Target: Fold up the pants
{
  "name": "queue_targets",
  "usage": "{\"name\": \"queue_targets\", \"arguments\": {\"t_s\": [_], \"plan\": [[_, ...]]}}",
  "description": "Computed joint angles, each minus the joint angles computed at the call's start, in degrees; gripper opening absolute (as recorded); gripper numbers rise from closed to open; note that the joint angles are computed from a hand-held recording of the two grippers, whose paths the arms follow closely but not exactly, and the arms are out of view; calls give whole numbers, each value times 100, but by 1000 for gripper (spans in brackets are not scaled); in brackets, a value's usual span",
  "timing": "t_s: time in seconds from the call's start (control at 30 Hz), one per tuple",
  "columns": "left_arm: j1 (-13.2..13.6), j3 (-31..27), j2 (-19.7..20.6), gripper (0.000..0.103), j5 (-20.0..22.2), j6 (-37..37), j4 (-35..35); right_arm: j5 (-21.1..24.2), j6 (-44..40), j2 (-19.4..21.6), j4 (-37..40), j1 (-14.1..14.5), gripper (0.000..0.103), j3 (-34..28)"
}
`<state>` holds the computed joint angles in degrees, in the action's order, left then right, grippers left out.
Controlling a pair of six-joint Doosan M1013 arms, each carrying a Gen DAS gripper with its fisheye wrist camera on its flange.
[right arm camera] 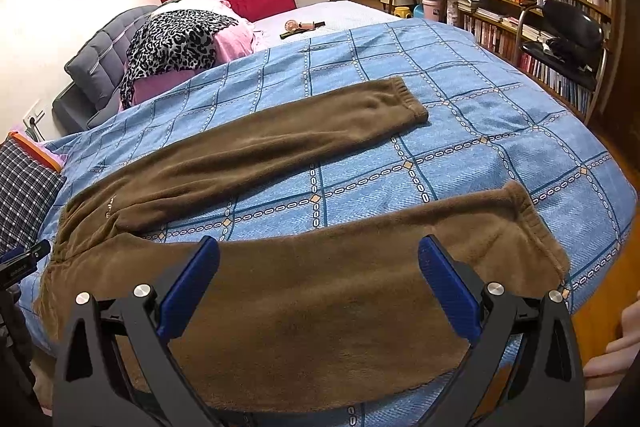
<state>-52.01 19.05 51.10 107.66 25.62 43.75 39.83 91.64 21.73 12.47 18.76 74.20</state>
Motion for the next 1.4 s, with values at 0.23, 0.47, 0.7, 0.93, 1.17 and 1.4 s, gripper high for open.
{"name": "queue_targets", "arguments": {"t_s": [0.23, 0.47, 0.7, 0.93, 1.17, 1.4], "plan": [[30, 90, -40, 98, 25, -38, -48, 10, 92, -15, -47, -3, 100, 14], [60, 200, -94, 98, 27, -69, -118, 22, 111, -13, -72, 3, 100, 6], [91, 206, -110, 98, 34, -49, -96, 24, 278, -33, -244, 12, 100, -8], [114, 177, -93, 98, 84, -24, -62, 99, 372, 27, -310, 0, 100, -89], [166, 170, -87, 98, 148, 56, 12, 176, 383, 121, -332, -5, 100, -215], [279, 269, -130, 98, 174, 68, 80, 294, 419, 298, -194, -40, 100, -504]]}}
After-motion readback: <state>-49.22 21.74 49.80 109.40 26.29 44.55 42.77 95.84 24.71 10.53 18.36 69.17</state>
